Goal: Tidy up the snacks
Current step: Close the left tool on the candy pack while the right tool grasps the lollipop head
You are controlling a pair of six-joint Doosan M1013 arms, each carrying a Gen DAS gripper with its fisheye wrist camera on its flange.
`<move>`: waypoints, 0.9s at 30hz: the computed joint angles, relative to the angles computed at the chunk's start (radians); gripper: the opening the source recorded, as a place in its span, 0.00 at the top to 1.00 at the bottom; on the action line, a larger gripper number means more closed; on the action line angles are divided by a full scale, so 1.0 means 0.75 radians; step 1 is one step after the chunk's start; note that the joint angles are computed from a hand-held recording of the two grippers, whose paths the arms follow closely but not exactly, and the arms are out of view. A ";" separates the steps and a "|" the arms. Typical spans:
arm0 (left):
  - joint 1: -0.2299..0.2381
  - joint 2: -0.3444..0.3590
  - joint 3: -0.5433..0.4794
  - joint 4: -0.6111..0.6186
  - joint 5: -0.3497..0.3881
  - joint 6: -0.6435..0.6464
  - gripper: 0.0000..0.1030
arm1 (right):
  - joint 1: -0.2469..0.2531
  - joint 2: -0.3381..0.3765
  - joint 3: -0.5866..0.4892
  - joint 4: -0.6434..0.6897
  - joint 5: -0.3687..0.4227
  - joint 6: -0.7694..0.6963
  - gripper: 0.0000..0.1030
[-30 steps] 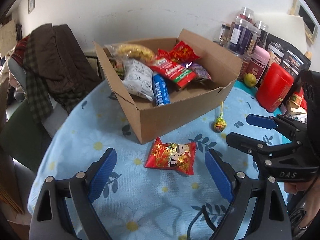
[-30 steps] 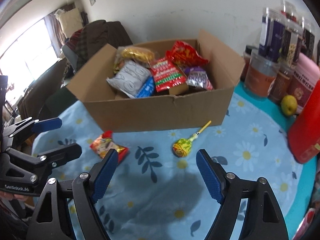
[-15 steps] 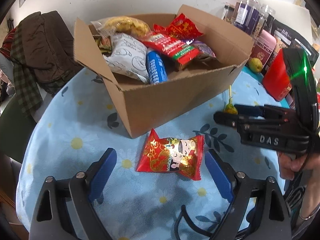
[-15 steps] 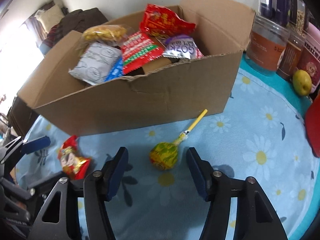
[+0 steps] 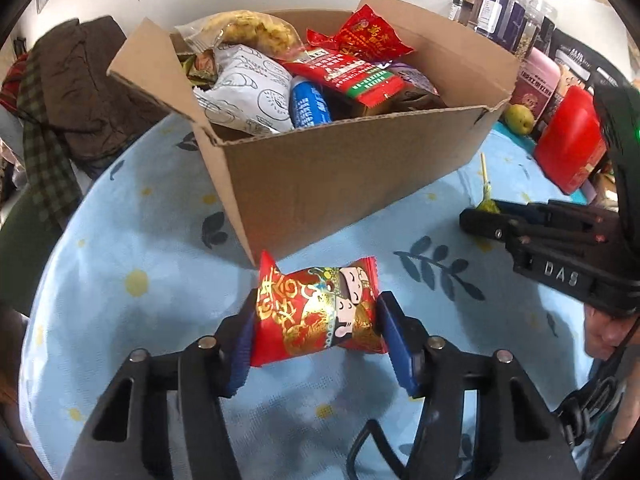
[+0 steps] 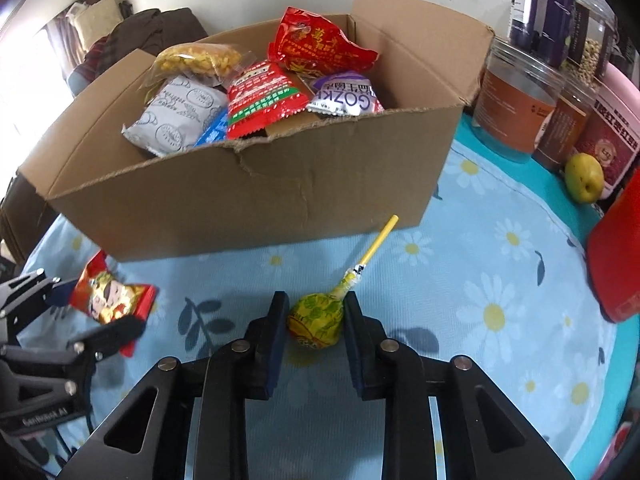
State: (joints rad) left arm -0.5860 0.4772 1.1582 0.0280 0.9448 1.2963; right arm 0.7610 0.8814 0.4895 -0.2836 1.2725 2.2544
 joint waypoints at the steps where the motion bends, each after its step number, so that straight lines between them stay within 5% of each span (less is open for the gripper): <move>1: 0.002 -0.004 0.005 -0.014 -0.002 0.005 0.47 | 0.004 -0.017 0.031 0.002 -0.012 0.005 0.74; 15: -0.027 -0.084 0.098 -0.097 -0.007 0.092 0.50 | 0.087 -0.229 0.400 -0.014 -0.143 0.115 0.74; 27: -0.066 -0.150 0.172 -0.167 0.046 0.217 0.50 | 0.128 -0.296 0.519 0.013 -0.189 0.167 0.74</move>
